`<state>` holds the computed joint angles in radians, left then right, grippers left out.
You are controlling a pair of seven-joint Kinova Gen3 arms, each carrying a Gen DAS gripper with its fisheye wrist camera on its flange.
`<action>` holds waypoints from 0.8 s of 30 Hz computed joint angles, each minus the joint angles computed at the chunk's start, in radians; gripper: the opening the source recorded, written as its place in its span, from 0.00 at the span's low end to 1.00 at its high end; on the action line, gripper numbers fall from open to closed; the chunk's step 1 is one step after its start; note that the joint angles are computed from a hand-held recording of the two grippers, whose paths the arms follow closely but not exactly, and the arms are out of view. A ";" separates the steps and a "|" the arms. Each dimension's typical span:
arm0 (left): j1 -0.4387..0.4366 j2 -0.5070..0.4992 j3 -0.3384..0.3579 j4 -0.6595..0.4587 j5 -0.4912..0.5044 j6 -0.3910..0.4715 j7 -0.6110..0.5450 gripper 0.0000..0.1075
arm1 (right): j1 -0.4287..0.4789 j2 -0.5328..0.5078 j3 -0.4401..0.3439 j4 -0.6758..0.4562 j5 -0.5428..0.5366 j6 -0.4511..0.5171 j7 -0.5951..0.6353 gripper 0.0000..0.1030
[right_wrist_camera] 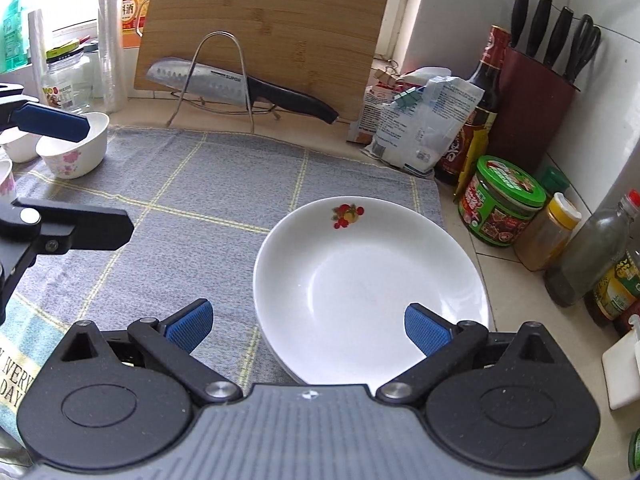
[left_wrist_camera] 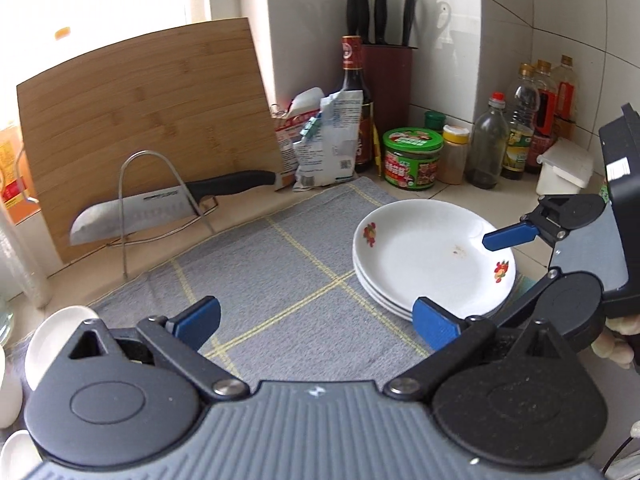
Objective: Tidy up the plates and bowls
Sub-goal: 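Move both grippers over to the white bowls on the towel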
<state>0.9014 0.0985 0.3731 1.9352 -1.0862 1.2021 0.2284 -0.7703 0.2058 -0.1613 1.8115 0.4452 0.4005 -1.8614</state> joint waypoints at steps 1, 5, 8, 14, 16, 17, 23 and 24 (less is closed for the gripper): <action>0.009 -0.001 0.006 0.003 0.009 0.021 0.010 0.95 | -0.003 0.002 -0.005 -0.005 -0.003 0.003 0.004 1.00; 0.042 -0.021 0.032 0.035 0.037 0.083 0.056 0.95 | -0.012 0.011 -0.030 -0.026 -0.037 0.018 0.033 1.00; 0.063 -0.047 0.057 0.074 0.052 0.121 0.113 0.95 | -0.067 0.017 -0.018 -0.045 -0.008 0.040 -0.011 1.00; 0.106 -0.138 0.153 0.168 0.125 0.199 0.190 0.95 | -0.193 0.041 -0.016 -0.085 0.086 0.105 -0.153 1.00; 0.116 -0.176 0.191 0.201 0.169 0.217 0.202 0.95 | -0.213 0.051 -0.037 -0.086 0.091 0.093 -0.164 1.00; 0.118 -0.198 0.210 0.217 0.200 0.222 0.203 0.95 | -0.225 0.059 -0.045 -0.092 0.089 0.097 -0.167 1.00; 0.111 -0.302 0.327 0.299 0.392 0.261 0.230 0.95 | -0.344 0.111 -0.047 -0.120 0.126 0.102 -0.233 1.00; 0.105 -0.316 0.345 0.313 0.420 0.263 0.243 0.95 | -0.362 0.121 -0.044 -0.126 0.134 0.104 -0.243 1.00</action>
